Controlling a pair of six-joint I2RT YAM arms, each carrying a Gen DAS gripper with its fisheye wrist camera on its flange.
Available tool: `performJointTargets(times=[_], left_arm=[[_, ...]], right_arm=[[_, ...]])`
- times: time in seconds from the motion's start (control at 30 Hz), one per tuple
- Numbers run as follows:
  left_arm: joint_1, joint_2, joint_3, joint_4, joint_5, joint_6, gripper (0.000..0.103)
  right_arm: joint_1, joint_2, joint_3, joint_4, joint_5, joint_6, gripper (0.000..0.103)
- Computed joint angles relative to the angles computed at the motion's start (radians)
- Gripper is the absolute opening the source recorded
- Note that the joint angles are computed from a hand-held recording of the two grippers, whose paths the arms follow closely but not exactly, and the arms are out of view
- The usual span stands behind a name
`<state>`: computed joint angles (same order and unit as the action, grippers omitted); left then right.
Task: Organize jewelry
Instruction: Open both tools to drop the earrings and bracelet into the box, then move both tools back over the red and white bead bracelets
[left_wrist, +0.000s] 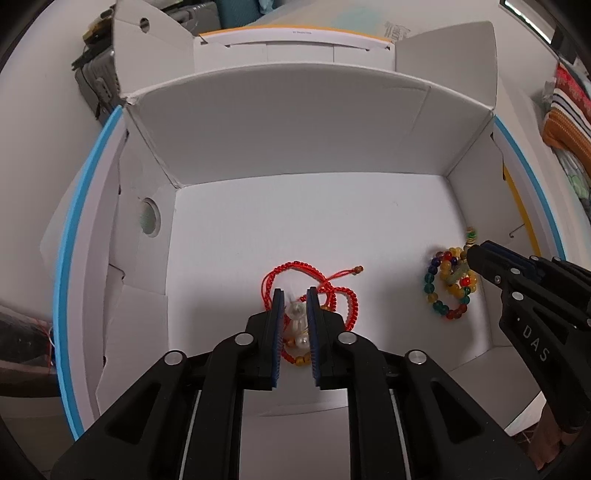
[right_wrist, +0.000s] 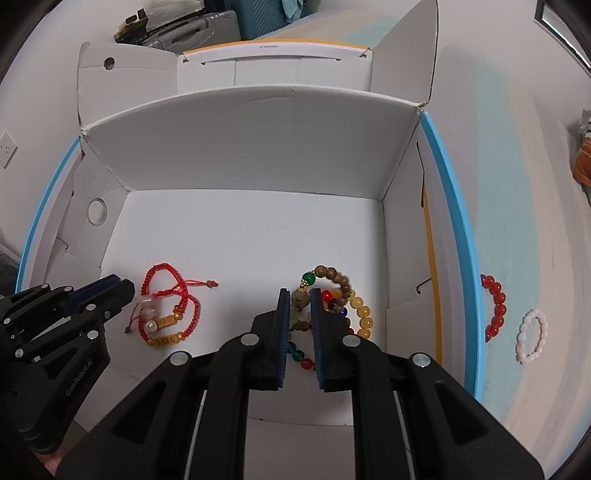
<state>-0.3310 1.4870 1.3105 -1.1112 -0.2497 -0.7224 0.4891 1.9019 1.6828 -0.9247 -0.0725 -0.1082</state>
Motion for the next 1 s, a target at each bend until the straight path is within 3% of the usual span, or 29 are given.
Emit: performJointTargets(times=[0.03,0.1,0.17,0.23,0.3,0.33,0.4,0.53,0.77,1.0], left_arm=[[-0.001,-0.005,0.0,0.0,-0.003,0.0,0.017],[-0.017,-0.023,0.001,-0.007,-0.024,-0.014,0.034],[-0.031,-0.047,-0.001,-0.014,-0.049,-0.03,0.047],[-0.051,-0.075,0.011,-0.044,-0.087,-0.047,0.051],[-0.073,-0.11,0.028,-0.071,-0.122,-0.067,0.064],[-0.08,-0.112,0.048,-0.088,-0.135,-0.073,0.067],[-0.121,-0.133,0.08,-0.128,-0.194,-0.104,0.074],[-0.183,-0.129,0.158,-0.175,-0.241,-0.15,0.08],[-0.27,-0.081,0.254,-0.228,-0.315,-0.202,0.092],[-0.355,-0.024,0.322,-0.24,-0.361,-0.232,0.095]], right_arm=[[0.0,-0.008,-0.006,0.003,-0.006,-0.001,0.012],[0.002,-0.028,-0.019,0.012,-0.019,-0.002,0.019],[0.001,-0.061,-0.037,0.025,-0.037,-0.002,0.039],[-0.004,-0.098,-0.056,0.04,-0.061,-0.002,0.048],[-0.006,-0.147,-0.077,0.053,-0.065,-0.005,0.056],[-0.007,-0.161,-0.083,0.057,-0.065,-0.003,0.064],[-0.02,-0.2,-0.089,0.065,-0.069,-0.005,0.07],[-0.053,-0.26,-0.097,0.075,-0.067,-0.012,0.082],[-0.131,-0.317,-0.109,0.085,-0.082,-0.028,0.092],[-0.242,-0.365,-0.131,0.096,-0.142,-0.052,0.095]])
